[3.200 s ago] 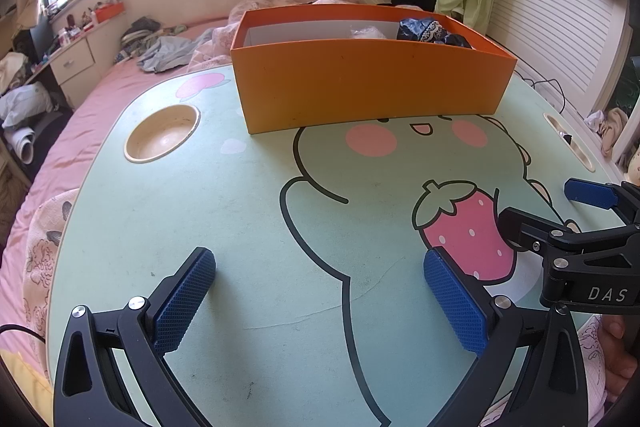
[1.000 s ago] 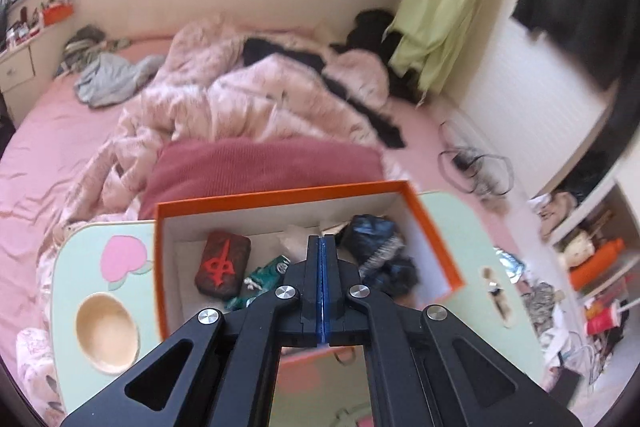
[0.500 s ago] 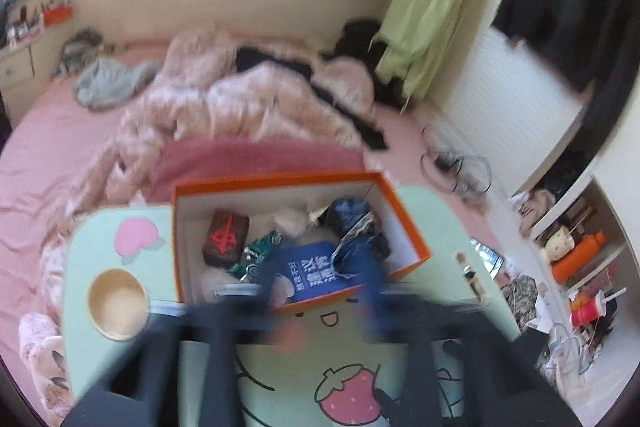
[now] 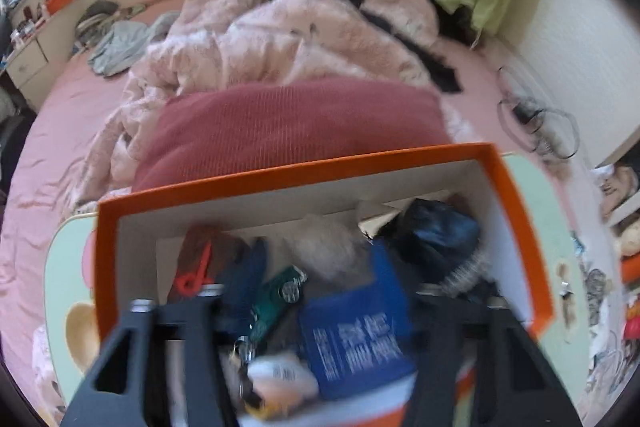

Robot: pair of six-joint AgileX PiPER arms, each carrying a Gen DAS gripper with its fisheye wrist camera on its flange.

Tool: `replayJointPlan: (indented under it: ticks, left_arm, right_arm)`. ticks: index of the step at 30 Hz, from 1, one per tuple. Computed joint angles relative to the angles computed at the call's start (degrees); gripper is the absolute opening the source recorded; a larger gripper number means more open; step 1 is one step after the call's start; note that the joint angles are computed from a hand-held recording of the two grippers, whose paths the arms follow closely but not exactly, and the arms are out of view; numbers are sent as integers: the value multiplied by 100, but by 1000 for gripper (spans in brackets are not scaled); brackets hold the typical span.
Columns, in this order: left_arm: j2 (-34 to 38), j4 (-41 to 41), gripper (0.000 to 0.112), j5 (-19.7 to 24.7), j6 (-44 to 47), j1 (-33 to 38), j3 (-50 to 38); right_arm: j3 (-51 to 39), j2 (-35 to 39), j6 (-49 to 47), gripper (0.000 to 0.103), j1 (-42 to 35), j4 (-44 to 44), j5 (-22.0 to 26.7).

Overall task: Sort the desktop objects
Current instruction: 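Reach the left tool into the orange box and grasp the clear plastic bag, then lift the bag out with the left tool and release it on the table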

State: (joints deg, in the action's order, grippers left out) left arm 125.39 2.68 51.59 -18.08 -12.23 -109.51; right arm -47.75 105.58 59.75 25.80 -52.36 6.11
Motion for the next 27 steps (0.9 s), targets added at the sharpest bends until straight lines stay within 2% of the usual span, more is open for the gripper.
replayJointPlan:
  ticks: [1, 4, 9, 12, 14, 16, 18, 22, 25, 27]
  left_arm:
    - [170, -61, 32, 155, 75, 17, -236]
    - [304, -34, 32, 260, 201, -29, -446]
    - [205, -194, 30, 78, 397, 30, -240]
    - [-226, -589, 29, -511, 727, 140, 450]
    - [-765, -877, 29, -1094, 980, 200, 1173]
    - [-1472, -1196, 29, -1648, 1262, 243, 2006]
    - [-2056, -1544, 29, -2020, 1617, 278, 2648]
    - [-3603, -2151, 29, -3091, 2292, 187, 4601]
    - [-4109, -2713, 29, -3617, 2775, 114, 5678]
    - [-3993, -2580, 29, -3909, 2575, 33, 6052]
  right_arm:
    - [-4, 3, 2, 103, 0, -2, -1]
    - [10, -8, 61, 103, 17, -45, 3]
    - [7, -5, 98, 103, 21, -82, 7]
    - [-31, 23, 10, 103, 18, 7, 9]
    - [-40, 26, 12, 103, 24, 6, 14]
    - [-47, 33, 22, 103, 23, -5, 14]
    - [-49, 36, 19, 103, 22, -1, 13]
    - [-56, 40, 7, 103, 23, 12, 14]
    - [-64, 47, -6, 103, 27, 29, 17]
    - [-42, 31, 15, 103, 15, -3, 5]
